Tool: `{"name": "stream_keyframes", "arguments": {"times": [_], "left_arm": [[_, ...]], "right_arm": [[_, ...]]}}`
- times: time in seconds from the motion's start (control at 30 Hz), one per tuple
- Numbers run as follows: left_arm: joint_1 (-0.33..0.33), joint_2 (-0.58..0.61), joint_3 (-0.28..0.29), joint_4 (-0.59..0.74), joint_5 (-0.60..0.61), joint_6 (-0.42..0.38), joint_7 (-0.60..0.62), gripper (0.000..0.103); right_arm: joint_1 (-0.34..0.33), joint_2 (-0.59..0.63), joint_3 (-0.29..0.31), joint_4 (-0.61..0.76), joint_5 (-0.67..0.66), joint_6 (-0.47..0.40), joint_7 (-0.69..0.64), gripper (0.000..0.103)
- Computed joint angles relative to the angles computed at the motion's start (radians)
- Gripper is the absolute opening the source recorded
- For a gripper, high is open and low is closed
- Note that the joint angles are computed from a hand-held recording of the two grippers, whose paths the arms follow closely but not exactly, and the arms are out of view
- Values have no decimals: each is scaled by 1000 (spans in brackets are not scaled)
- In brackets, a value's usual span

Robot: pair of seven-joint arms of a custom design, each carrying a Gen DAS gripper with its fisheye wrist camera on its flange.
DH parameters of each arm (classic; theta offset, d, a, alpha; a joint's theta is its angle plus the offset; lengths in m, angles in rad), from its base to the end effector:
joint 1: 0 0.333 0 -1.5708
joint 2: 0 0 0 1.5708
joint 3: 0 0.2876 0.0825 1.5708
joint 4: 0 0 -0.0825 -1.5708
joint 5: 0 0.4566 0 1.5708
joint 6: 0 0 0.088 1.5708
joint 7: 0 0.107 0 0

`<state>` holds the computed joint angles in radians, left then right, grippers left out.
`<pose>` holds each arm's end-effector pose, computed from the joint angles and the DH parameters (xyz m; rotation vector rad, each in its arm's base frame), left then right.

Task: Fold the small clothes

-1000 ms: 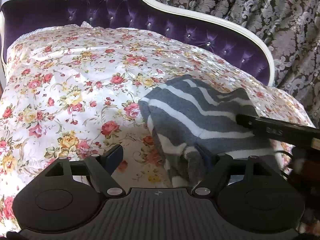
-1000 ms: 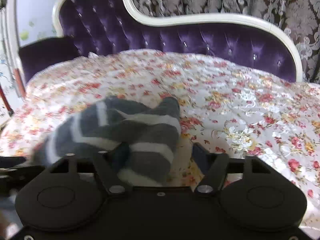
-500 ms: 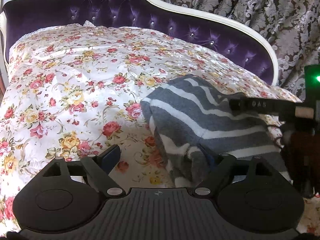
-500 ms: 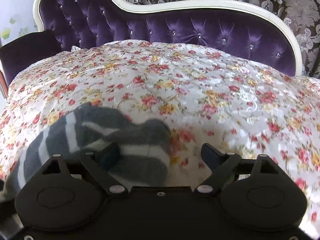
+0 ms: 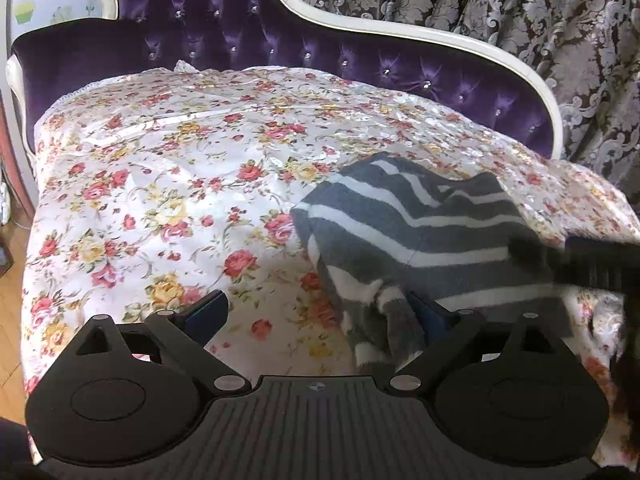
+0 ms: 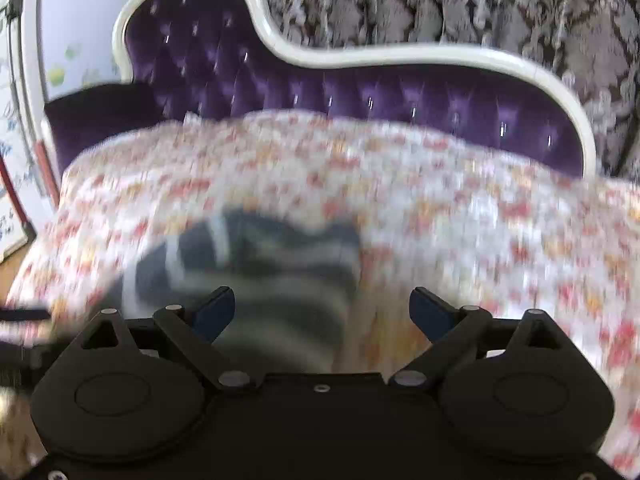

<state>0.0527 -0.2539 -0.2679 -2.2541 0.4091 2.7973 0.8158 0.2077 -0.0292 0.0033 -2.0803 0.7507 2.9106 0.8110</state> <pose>0.5762 -0.1511 0.4949 -1.8980 1.5677 -0.8187 0.6424 0.0949 0.4673 -1.8399 1.3407 -0.5809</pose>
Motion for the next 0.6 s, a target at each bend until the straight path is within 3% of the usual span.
{"name": "stream_keyframes", "arguments": {"times": [0.13, 0.37, 0.6], "left_arm": [[-5, -4, 1, -1, -9, -19, 13, 97], [-1, -18, -12, 2, 39, -46, -16, 97], [-16, -66, -7, -21, 0, -70, 14, 97]], "right_arm": [[27, -82, -16, -108, 59, 19, -1, 96], [72, -178, -66, -191, -45, -26, 112, 101], [187, -287, -169, -261, 79, 31, 50, 102]]}}
